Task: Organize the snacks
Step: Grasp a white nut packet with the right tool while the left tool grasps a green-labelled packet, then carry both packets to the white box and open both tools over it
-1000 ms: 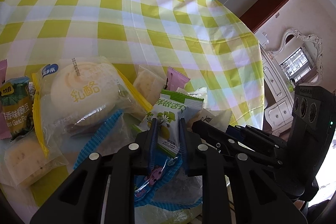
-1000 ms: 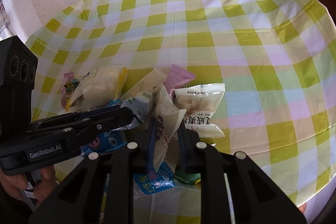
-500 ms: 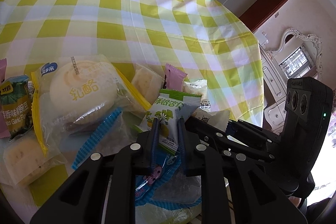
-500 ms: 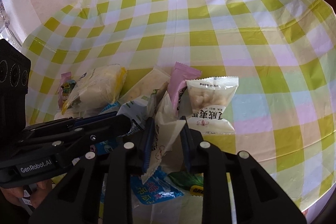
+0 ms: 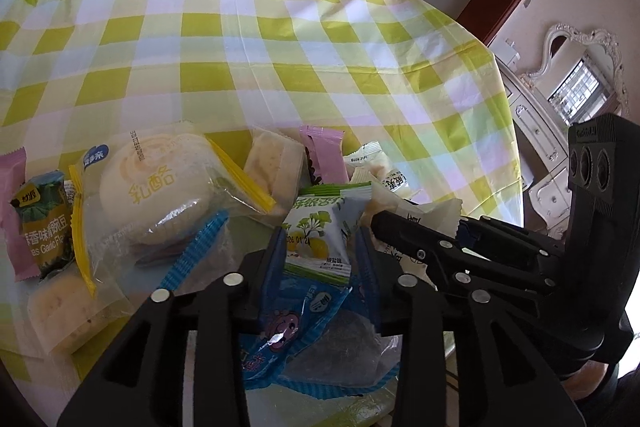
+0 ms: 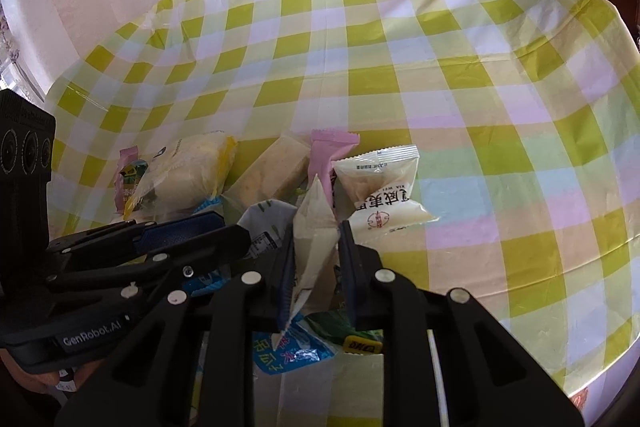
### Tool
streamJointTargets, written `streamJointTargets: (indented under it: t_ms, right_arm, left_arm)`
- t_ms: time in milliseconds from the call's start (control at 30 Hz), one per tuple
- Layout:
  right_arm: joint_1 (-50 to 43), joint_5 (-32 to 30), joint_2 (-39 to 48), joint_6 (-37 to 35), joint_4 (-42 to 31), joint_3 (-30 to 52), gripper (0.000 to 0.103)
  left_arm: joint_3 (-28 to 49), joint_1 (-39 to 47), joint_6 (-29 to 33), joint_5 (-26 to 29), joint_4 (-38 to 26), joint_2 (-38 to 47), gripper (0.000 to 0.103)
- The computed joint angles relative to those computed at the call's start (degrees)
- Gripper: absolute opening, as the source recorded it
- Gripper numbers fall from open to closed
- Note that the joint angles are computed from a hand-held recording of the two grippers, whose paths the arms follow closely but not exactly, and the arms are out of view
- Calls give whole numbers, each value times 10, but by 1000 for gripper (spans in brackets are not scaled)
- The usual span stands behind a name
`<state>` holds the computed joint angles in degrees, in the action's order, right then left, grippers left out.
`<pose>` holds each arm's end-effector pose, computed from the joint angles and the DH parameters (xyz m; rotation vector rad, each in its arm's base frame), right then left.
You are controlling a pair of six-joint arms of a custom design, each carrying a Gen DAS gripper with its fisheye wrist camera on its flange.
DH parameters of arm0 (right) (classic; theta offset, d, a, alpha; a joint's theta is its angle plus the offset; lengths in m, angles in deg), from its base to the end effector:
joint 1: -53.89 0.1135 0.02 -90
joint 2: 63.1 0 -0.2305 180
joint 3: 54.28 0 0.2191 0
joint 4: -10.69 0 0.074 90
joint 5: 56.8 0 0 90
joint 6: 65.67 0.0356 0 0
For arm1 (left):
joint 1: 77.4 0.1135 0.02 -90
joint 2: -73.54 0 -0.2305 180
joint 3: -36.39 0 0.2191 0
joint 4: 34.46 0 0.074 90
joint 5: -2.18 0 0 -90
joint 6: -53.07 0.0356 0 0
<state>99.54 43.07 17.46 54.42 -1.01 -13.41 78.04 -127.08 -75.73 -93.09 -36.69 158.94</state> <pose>0.1574 0.1522 0.1157 -0.2618 2.4711 0.3648 0.1551 -0.1777 0.1130 0.1877 2.4542 -0.6129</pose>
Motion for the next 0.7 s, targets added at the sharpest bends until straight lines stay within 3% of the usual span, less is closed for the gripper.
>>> streamJointTargets:
  t_ms: [133,300,467,567,600,633,700]
  right_arm:
    - [-15,0,-27,3,-2,-18,20]
    - [-39,-2,-92,0,-24,-43,20]
    - [-67,-3,-182,-10,-76,-60,20]
    - [-86,-11,-224,-15,-104,-68,20]
    - [-91,-12,-235,-16,-112,-71,20]
    - [-95,-14,-246,-17,-120,-75,20]
    - [-104,-19,-271,-17,-136,-83,20]
  left_arm:
    - [24,-5,17,-21,-24,15,57]
    - [48,21,22,38,-22,44,58]
    - [97,25,36,34,-66,83,57]
    - [130,8,48,-1,-104,105,56]
    - [142,1,49,-19,-123,111,44]
    - [154,-4,53,-31,-140,118,38]
    - [164,-16,60,-48,-155,122,37]
